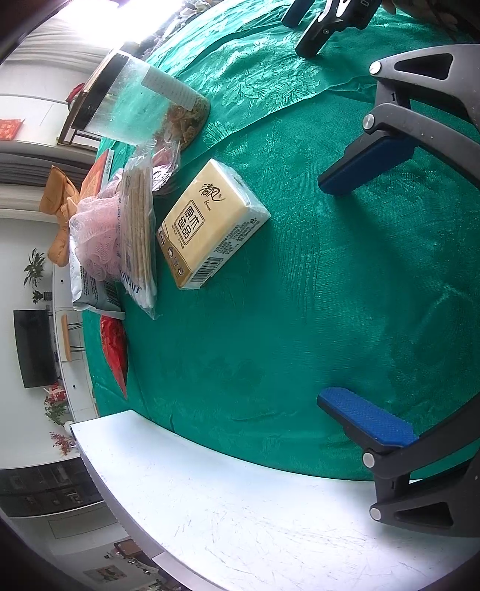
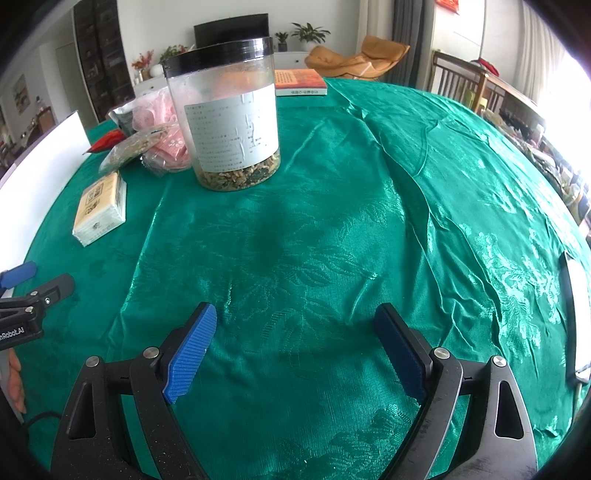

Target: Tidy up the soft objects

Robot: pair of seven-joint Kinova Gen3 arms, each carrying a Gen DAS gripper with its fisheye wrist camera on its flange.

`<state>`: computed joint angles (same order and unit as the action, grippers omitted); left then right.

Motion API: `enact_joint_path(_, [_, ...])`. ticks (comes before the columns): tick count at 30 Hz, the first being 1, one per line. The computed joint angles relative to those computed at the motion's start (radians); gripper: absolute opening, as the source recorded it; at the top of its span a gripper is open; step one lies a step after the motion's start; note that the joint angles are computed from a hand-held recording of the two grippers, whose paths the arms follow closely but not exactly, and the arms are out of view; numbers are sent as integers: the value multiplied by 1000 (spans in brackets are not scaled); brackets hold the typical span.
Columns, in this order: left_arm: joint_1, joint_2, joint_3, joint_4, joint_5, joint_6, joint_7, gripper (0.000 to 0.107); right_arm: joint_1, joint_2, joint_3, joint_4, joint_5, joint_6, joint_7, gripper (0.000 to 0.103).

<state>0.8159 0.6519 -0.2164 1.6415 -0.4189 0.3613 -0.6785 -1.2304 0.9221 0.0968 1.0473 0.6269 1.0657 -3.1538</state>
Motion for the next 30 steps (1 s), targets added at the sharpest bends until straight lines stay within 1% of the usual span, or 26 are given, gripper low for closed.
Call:
enact_joint_path(1, [-36,-7,39,-3,3,-3,-7,103,0,0,0,-1,0,0,0,90])
enact_joint_path(3, [-123,-24,123,7,54,-59,-64,103,0,0,0,-1,0,1,0,90])
enact_joint_path(4, [-147,-24,143,2,81,-78,-86,103,0,0,0,0,0,1,0,90])
enact_joint_path(5, [-152,-17,145,-15,95,-81,-94,103,0,0,0,0,0,0,0,90])
enact_joint_path(6, [-145,-4,133,-46,122,-68,-115,103,0,0,0,0,0,0,0,90])
enact_joint_path(7, [-146,12,134,-85,133,-42,-127,103,0,0,-1,-1,0,1,0,90])
enact_joint_path(10, [-166,71,155,-211,171,37,-157,103,0,0,-1,0,0,1,0,90])
enact_joint_path(11, [-166,90,155,-248,179,55,-161,103,0,0,-1,0,0,1,0,90])
enact_joint_path(13, [-160,136,147,-335,187,123,-160,103,0,0,-1,0,0,1,0,90])
enact_joint_path(15, [-158,161,143,-376,183,151,-155,102,0,0,-1,-1,0,1,0,90])
enact_joint_path(16, [-139,159,118,-368,174,143,-142,93,0,0,-1,-1,0,1,0,90])
enact_joint_path(18, [-133,140,108,-333,157,120,-140,74,0,0,-1,-1,0,1,0,90])
enact_joint_path(19, [-136,125,108,-308,152,105,-145,71,0,0,-1,-2,0,2,0,90])
enact_joint_path(23, [-112,71,79,-227,102,97,-162,70,0,1,-1,-2,0,2,1,91])
enact_joint_path(25, [-125,52,95,-198,92,101,-185,70,0,1,-1,-3,0,2,0,91])
enact_joint_path(27, [-135,55,104,-198,93,117,-191,72,-1,1,-1,-4,0,3,1,91])
enact_joint_path(29, [-134,56,97,-177,94,96,-175,77,-1,1,-1,-3,0,2,1,91])
enact_joint_path(30, [-131,61,91,-178,95,97,-164,83,-1,0,-1,-2,0,2,0,91])
